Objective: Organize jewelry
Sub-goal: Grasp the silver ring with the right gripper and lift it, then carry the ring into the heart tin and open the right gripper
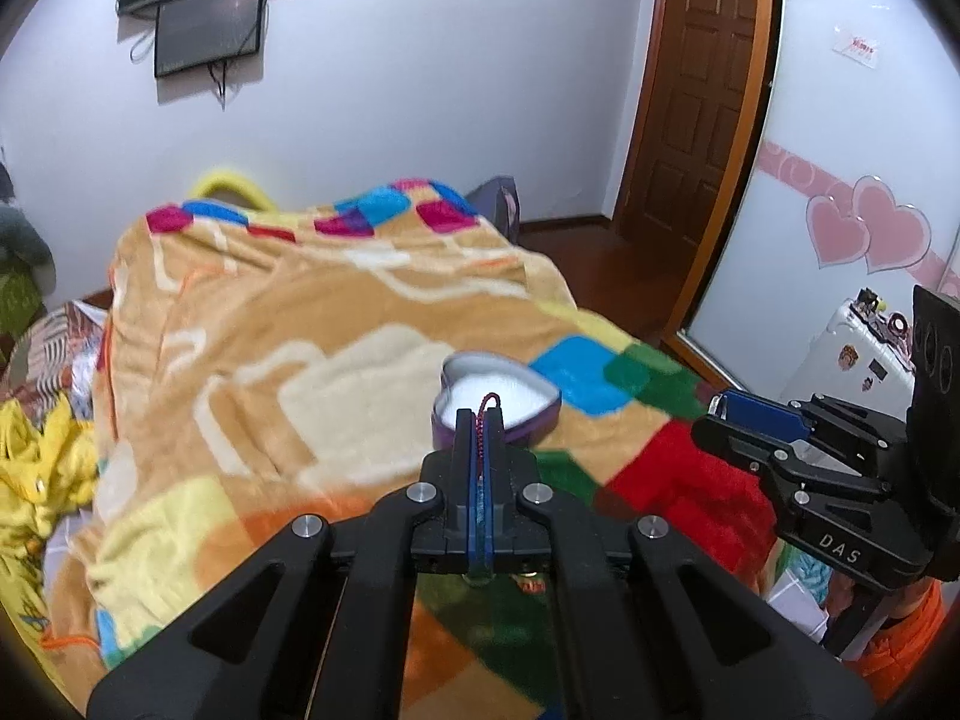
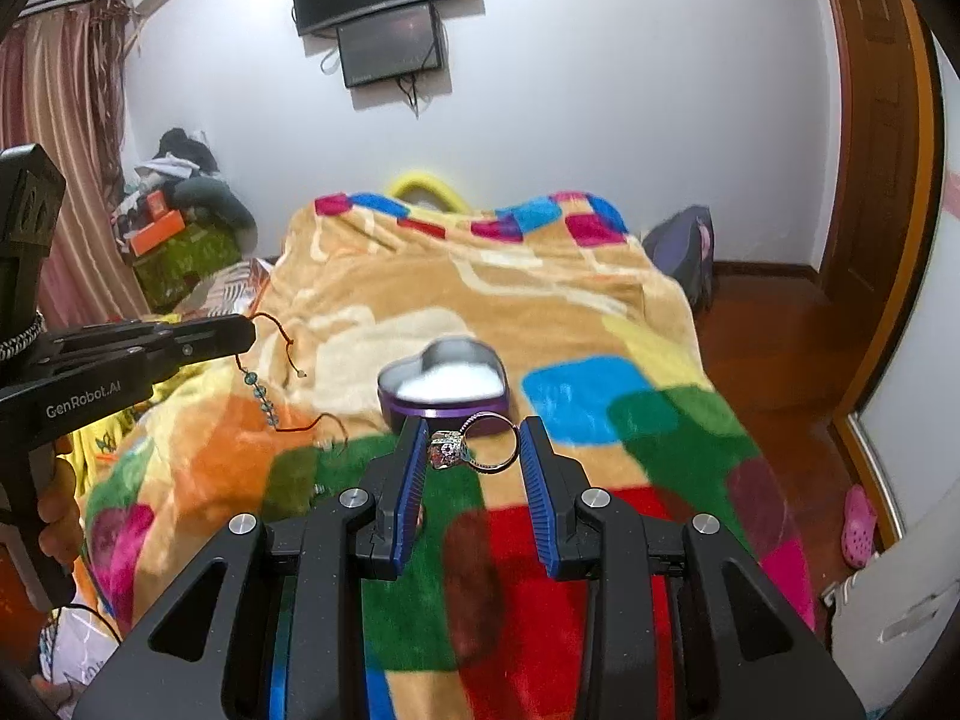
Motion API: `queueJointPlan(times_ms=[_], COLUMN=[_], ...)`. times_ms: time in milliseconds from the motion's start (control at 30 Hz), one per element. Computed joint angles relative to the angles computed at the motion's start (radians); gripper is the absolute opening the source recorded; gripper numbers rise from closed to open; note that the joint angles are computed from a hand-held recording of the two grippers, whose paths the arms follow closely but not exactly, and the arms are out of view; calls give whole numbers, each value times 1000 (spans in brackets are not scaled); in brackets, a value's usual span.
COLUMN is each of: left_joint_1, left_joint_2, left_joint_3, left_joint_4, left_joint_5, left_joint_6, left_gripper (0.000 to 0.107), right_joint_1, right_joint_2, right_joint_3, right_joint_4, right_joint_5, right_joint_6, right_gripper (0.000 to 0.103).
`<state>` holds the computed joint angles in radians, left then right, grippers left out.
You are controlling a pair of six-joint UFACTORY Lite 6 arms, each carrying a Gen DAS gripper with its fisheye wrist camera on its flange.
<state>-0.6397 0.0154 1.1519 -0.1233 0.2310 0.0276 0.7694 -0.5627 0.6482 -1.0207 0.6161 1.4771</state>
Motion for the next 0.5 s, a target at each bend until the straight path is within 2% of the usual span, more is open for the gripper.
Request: queueJointPlan(times_ms=[233, 500], left_joint_1=[-1, 8], left_joint_2=[25, 137], left_joint_3=[91, 215], left_joint_4=[19, -95], left_joint_5=[5, 8], left_joint_6=[5, 123], left_gripper=[0, 0], right_joint_1=[-38, -98], right_joint_2=[47, 114], right_joint_3=[49, 90], right_joint_4=[-67, -113], right_joint_5=[-26, -83], right_joint_6=[17, 23], right_gripper=[29, 29])
